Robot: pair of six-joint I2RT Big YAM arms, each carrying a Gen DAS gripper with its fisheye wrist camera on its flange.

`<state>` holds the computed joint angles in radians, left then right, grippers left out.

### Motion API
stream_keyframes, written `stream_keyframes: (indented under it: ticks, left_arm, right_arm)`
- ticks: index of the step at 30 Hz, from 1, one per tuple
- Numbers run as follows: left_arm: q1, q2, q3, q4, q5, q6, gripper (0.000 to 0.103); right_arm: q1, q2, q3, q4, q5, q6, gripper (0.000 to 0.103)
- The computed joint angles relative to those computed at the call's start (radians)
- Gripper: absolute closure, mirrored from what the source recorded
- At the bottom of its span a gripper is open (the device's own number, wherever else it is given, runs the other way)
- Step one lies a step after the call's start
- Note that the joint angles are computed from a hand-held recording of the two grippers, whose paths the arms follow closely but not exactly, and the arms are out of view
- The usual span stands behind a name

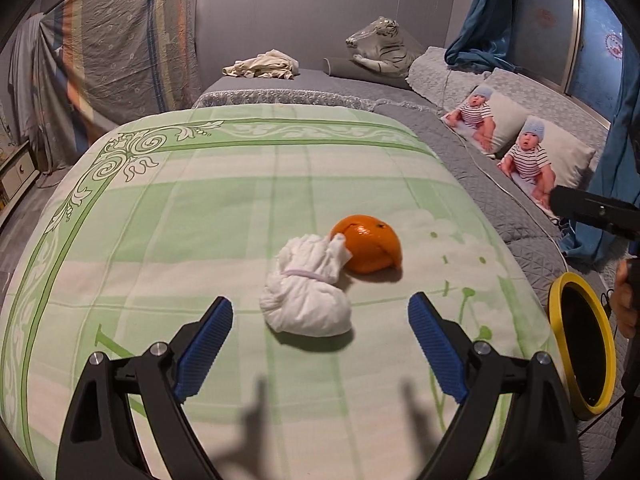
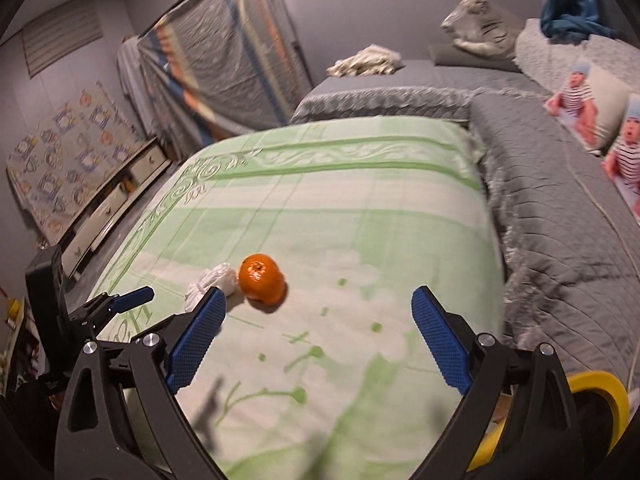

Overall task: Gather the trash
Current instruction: 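Grasp the white tissue bundle with the left tool while the right grasps the orange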

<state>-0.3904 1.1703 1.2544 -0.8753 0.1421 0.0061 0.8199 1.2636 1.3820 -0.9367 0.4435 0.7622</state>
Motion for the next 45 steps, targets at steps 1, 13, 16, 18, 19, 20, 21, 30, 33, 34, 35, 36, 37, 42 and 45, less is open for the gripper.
stream_keyframes:
  ticks: [1, 13, 16, 18, 19, 20, 21, 30, 33, 34, 35, 36, 37, 42, 45]
  left_arm:
    - [0.002, 0.004, 0.001, -0.001, 0.002, -0.001, 0.017]
    - [0.015, 0.072, 0.029, -0.017, 0.023, 0.001, 0.017]
    - [0.012, 0.087, 0.037, -0.021, 0.02, 0.015, 0.018]
    - [0.012, 0.097, 0.043, -0.024, 0.022, 0.019, 0.019]
    - [0.013, 0.102, 0.046, -0.027, 0.025, 0.02, 0.02]
    - [0.014, 0.107, 0.049, -0.028, 0.028, 0.021, 0.022]
    - [0.015, 0.11, 0.051, -0.029, 0.03, 0.022, 0.024]
    - [0.029, 0.148, 0.07, -0.048, 0.065, 0.022, 0.037]
    - [0.03, 0.155, 0.071, -0.051, 0.075, 0.021, 0.041]
    - [0.03, 0.159, 0.073, -0.054, 0.08, 0.022, 0.043]
    - [0.031, 0.162, 0.074, -0.056, 0.083, 0.023, 0.044]
    - [0.031, 0.165, 0.076, -0.059, 0.087, 0.022, 0.045]
    - [0.033, 0.168, 0.077, -0.062, 0.094, 0.019, 0.047]
    - [0.04, 0.169, 0.073, -0.059, 0.107, 0.008, 0.051]
    - [0.042, 0.169, 0.073, -0.056, 0.111, 0.006, 0.053]
  right_arm:
    - [-0.01, 0.023, 0.016, 0.004, -0.035, -0.02, 0.013]
    - [-0.073, 0.249, 0.202, -0.078, -0.243, -0.13, 0.019]
    - [-0.078, 0.292, 0.245, -0.115, -0.264, -0.136, 0.026]
    - [-0.088, 0.313, 0.26, -0.126, -0.29, -0.139, 0.029]
    - [-0.091, 0.319, 0.263, -0.128, -0.297, -0.138, 0.032]
    - [-0.097, 0.329, 0.268, -0.131, -0.309, -0.136, 0.033]
    - [-0.101, 0.335, 0.27, -0.131, -0.321, -0.133, 0.035]
    - [-0.125, 0.384, 0.299, -0.136, -0.372, -0.138, 0.042]
    - [-0.136, 0.399, 0.31, -0.135, -0.394, -0.136, 0.044]
    - [-0.138, 0.402, 0.311, -0.132, -0.399, -0.135, 0.045]
    - [-0.14, 0.406, 0.315, -0.133, -0.403, -0.14, 0.045]
    - [-0.14, 0.409, 0.318, -0.132, -0.405, -0.142, 0.045]
    - [-0.141, 0.413, 0.321, -0.132, -0.408, -0.141, 0.045]
    - [-0.146, 0.43, 0.338, -0.138, -0.422, -0.145, 0.048]
    - [-0.148, 0.441, 0.35, -0.14, -0.431, -0.148, 0.053]
